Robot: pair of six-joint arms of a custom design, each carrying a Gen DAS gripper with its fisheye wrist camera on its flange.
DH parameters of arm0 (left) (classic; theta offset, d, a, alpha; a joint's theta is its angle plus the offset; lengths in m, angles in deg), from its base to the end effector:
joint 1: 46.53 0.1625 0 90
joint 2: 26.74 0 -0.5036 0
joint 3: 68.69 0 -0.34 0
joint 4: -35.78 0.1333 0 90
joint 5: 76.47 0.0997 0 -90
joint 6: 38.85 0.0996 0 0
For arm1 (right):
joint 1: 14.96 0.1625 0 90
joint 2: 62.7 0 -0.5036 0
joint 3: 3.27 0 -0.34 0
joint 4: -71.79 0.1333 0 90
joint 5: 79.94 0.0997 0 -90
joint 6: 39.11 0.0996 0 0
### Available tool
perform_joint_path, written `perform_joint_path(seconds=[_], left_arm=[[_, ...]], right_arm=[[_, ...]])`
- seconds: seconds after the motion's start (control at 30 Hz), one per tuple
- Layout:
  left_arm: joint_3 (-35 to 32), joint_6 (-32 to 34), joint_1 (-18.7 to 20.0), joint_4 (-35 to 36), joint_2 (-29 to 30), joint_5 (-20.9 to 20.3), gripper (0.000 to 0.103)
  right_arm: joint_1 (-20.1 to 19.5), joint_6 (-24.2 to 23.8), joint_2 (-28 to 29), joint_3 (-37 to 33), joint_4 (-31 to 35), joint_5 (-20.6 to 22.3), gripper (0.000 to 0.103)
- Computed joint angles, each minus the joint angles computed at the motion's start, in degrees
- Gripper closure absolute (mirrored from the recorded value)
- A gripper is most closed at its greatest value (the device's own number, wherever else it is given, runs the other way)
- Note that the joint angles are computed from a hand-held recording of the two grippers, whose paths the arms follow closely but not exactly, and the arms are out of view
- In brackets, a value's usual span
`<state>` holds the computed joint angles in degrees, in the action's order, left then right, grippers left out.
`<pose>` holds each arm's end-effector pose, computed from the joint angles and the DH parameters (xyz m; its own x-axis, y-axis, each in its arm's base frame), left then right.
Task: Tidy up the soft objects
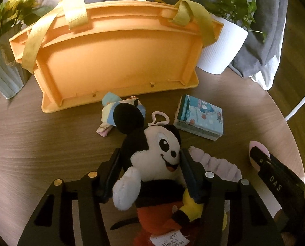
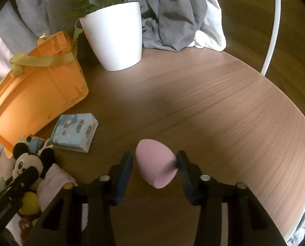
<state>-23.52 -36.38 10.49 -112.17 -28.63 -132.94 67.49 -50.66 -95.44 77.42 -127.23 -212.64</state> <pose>-0.3147 -0.8309 -0.1091 -0.7520 0.3711 -0.5448 0.5595 0.7963 -0.2300 -0.0351 -0.7656 0.2342 -0.6501 0.5751 0.4966 -0.0680 0.6070 -0.7918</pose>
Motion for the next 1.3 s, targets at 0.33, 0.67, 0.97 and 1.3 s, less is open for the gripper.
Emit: perform_joint_path(seconds=[0.33,0.67,0.97,1.3], left_arm=[[3.79,-1.32,-0.16,-2.24,-2.2,0.0,0.049],[10.39,-0.29,-1.29,-8.61,-5.74,0.4,0.05],[17.62,1.13,-2.59,-15.91,-10.03,1.36,0.049],[21.45,3.66,-4.07,-23.35,-12.7,2.93,0.049]], right_arm=[[0.84,-1.9,-1.29,2.51,-0.53,3.84,0.063],[2.64,-3.49,-3.03,5.79,-2.91,6.67,0.063],[4.51,-5.84,-4.58,8.42,-5.06,8.37,0.063],[6.64,-8.32,-5.9,9.84,-7.92,11.44,0.063]])
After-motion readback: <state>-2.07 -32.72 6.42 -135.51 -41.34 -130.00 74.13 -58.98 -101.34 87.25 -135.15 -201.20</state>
